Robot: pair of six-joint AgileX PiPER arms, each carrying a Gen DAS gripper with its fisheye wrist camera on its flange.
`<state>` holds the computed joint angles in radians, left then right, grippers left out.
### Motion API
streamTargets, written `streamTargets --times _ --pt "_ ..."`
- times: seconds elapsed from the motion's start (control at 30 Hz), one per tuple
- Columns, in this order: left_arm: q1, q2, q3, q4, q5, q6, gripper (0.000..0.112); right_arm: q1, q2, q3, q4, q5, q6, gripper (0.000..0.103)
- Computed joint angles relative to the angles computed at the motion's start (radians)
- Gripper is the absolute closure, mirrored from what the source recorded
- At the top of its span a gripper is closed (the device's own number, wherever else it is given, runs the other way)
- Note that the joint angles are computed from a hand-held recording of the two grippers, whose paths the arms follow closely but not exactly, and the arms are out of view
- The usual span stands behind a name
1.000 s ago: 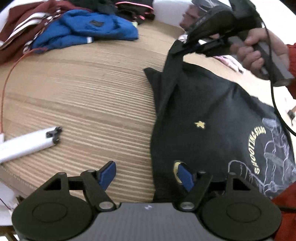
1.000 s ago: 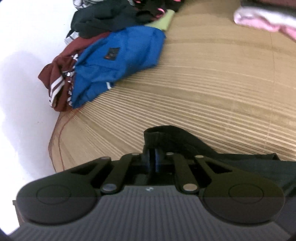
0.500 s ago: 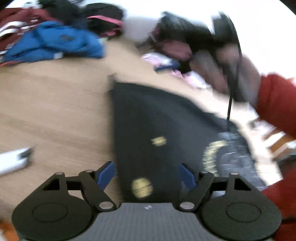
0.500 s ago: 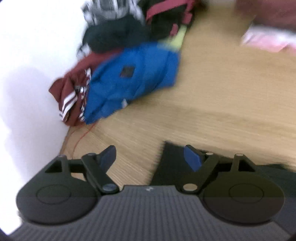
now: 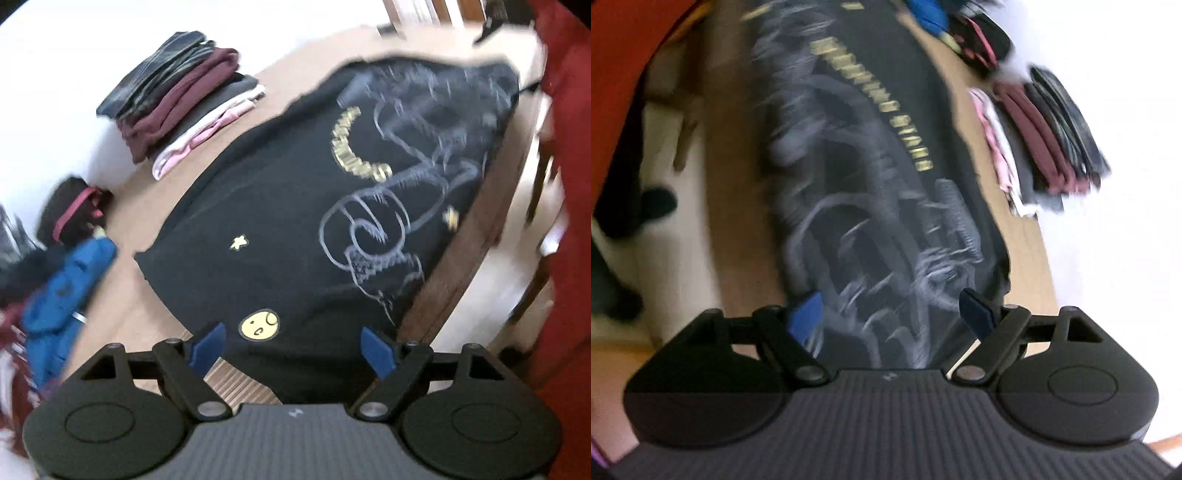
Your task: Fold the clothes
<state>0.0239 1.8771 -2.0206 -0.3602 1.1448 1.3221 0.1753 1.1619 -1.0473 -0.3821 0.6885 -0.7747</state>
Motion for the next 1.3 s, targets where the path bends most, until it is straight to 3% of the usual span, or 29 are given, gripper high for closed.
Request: streamTargets --times 0.17,0.23,0.3,0.4,0.5,0.63,0.8,1.03,1.1,1.2,1.3 --pt "-0.078 -0.174 0.39 0.026 -0.26 0.374 0.022 0.0 -0.088 0.196 -0.119 -0.16 0.044 0.02" --pt "-0.121 -0.193 0.462 0.117 -0.357 0.393 0.022 -0.017 -0.066 0.171 -0.082 -0.153 0.032 0.02" --pt "-0.14 -0.162 0.412 0.187 -0.367 0.261 0.022 -0.036 -0.054 0.153 -0.033 -0.159 -0.016 0.02" --pt "-0.131 -0.096 0.259 0.195 -0.302 0.085 0.022 -0.049 -0.092 0.188 -0.025 -0.23 -0.087 0.021" --pt "-0.119 -0.048 0.188 0.188 -0.275 0.097 0.021 -0.045 -0.068 0.157 -0.095 -0.217 0.013 0.021" --pt "-0.135 -0.061 0.267 0.269 -0.358 0.197 0.021 -0.068 -0.032 0.104 0.035 -0.177 -0.097 0.021" --pt "-0.116 -0.083 0.308 0.24 -0.425 0.234 0.023 -0.048 -0.022 0.1 -0.073 -0.181 0.027 0.021" --pt "-0.096 -0.048 0.2 0.199 -0.364 0.251 0.023 -0.032 0.005 0.083 -0.201 -0.161 0.218 0.021" --pt "-0.11 -0.045 0.206 0.239 -0.39 0.216 0.025 -0.031 0.005 0.102 -0.243 -0.19 0.229 0.021" --pt "-0.149 -0.067 0.262 0.35 -0.45 0.117 0.024 -0.019 0.012 0.088 -0.301 -0.139 0.267 0.02" --pt "-0.163 -0.123 0.379 0.401 -0.554 0.111 0.031 -0.027 0.008 0.095 -0.36 -0.108 0.309 0.02"
